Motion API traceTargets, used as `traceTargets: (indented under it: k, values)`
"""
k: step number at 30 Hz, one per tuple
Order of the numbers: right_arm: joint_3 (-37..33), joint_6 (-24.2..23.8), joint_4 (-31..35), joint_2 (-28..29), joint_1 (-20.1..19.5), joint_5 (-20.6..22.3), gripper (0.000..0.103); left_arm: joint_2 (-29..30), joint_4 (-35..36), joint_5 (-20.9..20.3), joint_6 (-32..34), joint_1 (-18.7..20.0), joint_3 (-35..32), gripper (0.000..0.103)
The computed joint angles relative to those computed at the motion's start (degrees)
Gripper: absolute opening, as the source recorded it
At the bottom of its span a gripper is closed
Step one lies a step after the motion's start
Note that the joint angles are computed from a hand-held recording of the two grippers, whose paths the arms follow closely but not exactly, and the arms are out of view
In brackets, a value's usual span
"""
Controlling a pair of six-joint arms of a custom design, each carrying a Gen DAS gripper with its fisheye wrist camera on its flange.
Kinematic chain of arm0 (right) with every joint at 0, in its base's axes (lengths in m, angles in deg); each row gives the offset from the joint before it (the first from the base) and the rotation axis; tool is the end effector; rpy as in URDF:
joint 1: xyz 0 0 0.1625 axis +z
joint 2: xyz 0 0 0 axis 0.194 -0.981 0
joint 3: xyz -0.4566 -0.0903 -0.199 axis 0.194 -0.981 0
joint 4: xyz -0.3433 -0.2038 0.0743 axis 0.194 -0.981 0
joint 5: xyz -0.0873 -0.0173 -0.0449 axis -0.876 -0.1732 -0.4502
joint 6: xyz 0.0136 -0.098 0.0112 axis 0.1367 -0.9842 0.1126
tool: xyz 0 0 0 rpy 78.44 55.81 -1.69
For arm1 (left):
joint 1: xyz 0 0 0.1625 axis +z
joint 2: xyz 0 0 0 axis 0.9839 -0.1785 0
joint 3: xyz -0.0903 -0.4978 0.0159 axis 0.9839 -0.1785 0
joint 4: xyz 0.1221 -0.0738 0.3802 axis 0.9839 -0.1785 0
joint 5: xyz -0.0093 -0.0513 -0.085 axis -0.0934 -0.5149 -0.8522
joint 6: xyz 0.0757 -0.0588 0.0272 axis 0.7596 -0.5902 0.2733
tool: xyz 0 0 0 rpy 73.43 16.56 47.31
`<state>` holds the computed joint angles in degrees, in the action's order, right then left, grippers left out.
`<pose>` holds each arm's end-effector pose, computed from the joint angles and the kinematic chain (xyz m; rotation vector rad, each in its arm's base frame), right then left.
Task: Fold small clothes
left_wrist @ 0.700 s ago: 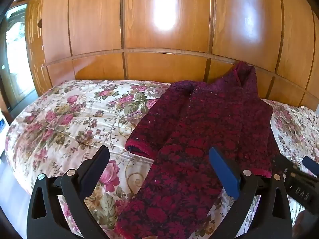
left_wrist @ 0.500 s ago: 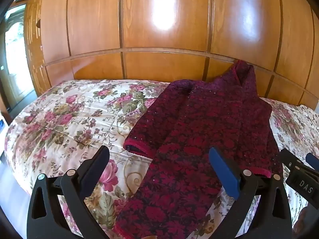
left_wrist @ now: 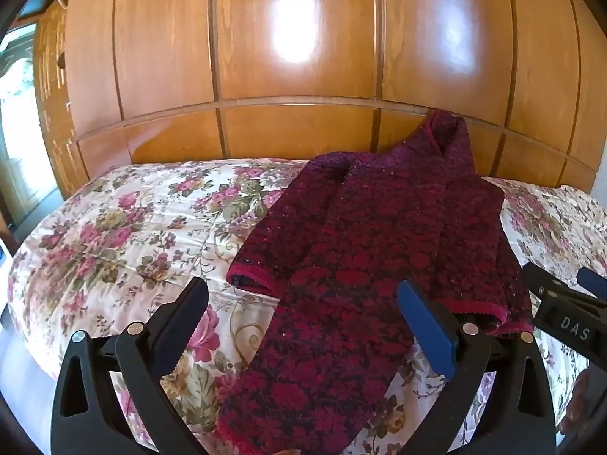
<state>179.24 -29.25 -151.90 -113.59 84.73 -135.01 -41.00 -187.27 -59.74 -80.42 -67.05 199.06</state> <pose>0.1068 -0.3281 0.4024 0.1201 -2.1692 1.1001 -0.4689 -0.3320 0.0448 0.4726 2.1282 -1.0779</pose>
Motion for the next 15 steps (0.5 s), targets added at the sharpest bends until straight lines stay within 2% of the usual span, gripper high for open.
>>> traceTargets:
  k: [5,15]
  values:
    - [0.19,-1.22,-2.23,0.95,0.47,-0.64,0.101,0.13,-0.24,0.07,-0.01,-0.29,0.37,0.099]
    - [0.09,-1.39,-2.63,1.28,0.82,-0.97,0.101,0.45,-0.41,0.14,0.32,-0.42,0.11,0.099]
